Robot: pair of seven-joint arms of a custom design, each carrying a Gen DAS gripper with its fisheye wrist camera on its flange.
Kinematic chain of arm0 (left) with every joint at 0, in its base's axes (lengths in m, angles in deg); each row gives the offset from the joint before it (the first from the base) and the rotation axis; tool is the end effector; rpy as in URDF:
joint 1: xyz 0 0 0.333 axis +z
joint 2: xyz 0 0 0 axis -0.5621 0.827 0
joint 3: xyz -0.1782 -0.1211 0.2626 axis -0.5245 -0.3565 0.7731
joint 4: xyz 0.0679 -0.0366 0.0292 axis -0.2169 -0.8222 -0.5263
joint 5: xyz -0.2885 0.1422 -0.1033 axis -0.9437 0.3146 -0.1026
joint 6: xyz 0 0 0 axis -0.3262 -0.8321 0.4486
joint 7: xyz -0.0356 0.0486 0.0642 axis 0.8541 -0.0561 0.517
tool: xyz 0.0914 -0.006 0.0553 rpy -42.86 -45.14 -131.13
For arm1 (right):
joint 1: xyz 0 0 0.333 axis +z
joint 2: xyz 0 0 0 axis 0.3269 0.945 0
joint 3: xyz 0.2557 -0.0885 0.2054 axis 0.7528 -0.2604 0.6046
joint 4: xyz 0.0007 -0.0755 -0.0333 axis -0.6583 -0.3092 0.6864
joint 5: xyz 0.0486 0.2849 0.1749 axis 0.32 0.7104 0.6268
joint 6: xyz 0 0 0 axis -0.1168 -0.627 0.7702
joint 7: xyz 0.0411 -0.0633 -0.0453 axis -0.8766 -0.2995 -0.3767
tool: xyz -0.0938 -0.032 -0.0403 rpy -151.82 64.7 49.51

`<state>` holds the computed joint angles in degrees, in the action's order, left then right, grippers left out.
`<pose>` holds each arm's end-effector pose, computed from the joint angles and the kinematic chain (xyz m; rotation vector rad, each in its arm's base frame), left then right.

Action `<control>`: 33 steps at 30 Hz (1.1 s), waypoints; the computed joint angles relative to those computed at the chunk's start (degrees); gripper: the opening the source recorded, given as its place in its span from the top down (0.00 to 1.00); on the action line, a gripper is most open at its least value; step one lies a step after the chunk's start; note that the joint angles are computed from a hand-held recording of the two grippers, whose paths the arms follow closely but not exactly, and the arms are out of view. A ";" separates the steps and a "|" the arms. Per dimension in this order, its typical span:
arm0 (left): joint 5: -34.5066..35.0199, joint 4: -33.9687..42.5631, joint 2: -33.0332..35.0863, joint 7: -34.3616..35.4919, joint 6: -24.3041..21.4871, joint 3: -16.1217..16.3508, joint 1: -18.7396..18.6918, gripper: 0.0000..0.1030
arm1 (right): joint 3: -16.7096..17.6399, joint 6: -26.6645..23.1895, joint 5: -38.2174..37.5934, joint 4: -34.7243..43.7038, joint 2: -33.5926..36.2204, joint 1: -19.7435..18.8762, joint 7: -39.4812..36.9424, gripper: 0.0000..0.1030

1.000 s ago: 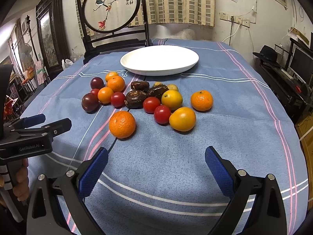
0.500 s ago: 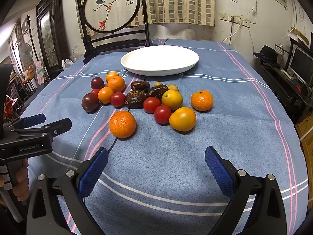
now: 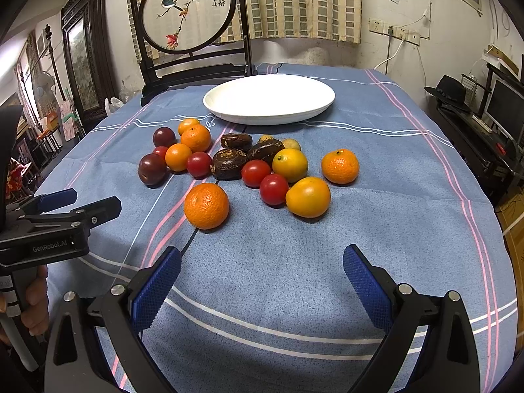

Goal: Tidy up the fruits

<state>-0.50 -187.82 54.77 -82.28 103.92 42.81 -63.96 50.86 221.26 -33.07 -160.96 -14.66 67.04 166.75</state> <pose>0.4319 -0.3698 0.3919 -2.1151 1.3751 -0.5077 0.5308 0.4597 0.3631 -2.1098 1.1806 -0.4111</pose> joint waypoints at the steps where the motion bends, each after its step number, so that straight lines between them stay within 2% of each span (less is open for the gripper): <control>1: -0.10 -0.08 0.02 0.18 0.02 0.00 0.06 0.04 | 0.05 0.05 0.03 -0.05 0.00 -0.02 -0.03 0.04; 4: -0.25 -0.73 -0.18 0.17 0.76 0.16 0.47 0.04 | 0.35 -0.12 0.14 0.05 0.16 -0.17 -0.17 0.04; 7: 0.08 -2.09 -0.50 0.35 3.65 0.46 1.55 0.04 | 1.42 -0.39 0.28 0.36 0.53 -0.94 -0.76 0.04; 12: -0.01 -3.48 -0.50 2.12 8.15 1.28 3.73 0.04 | 4.77 -0.59 0.71 0.98 0.81 -3.40 -3.05 0.04; 19: -2.64 1.17 3.14 10.12 8.44 2.37 4.82 0.04 | 9.70 -2.79 2.50 3.78 1.90 -7.38 -6.66 0.04; 22: -3.06 4.50 5.52 13.94 7.43 3.08 4.42 0.05 | 9.71 -3.34 2.86 4.83 2.30 -7.54 -7.42 0.04; 23: -3.40 5.50 6.33 15.36 7.82 3.32 4.58 0.11 | 9.45 -3.68 2.97 5.29 2.51 -7.44 -7.37 0.04; 24: -3.87 6.04 6.83 16.39 8.54 3.54 4.78 0.21 | 9.38 -3.90 3.10 5.58 2.67 -7.46 -7.33 0.04; 29: -8.39 7.15 9.13 20.78 13.80 4.68 6.61 0.44 | 9.72 -6.19 3.68 7.78 3.87 -8.19 -7.01 0.04; 31: -7.46 7.55 9.45 20.29 13.97 6.03 5.67 0.49 | 9.53 -7.13 3.55 8.58 4.28 -8.14 -6.76 0.04; 33: -6.67 7.54 9.60 19.89 14.76 6.84 5.36 0.60 | 9.52 -7.94 3.29 9.27 4.63 -8.13 -6.60 0.04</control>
<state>-7.17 -180.28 64.37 -62.39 118.67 49.64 -58.60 60.38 213.32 -29.77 -151.69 -10.03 58.91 160.15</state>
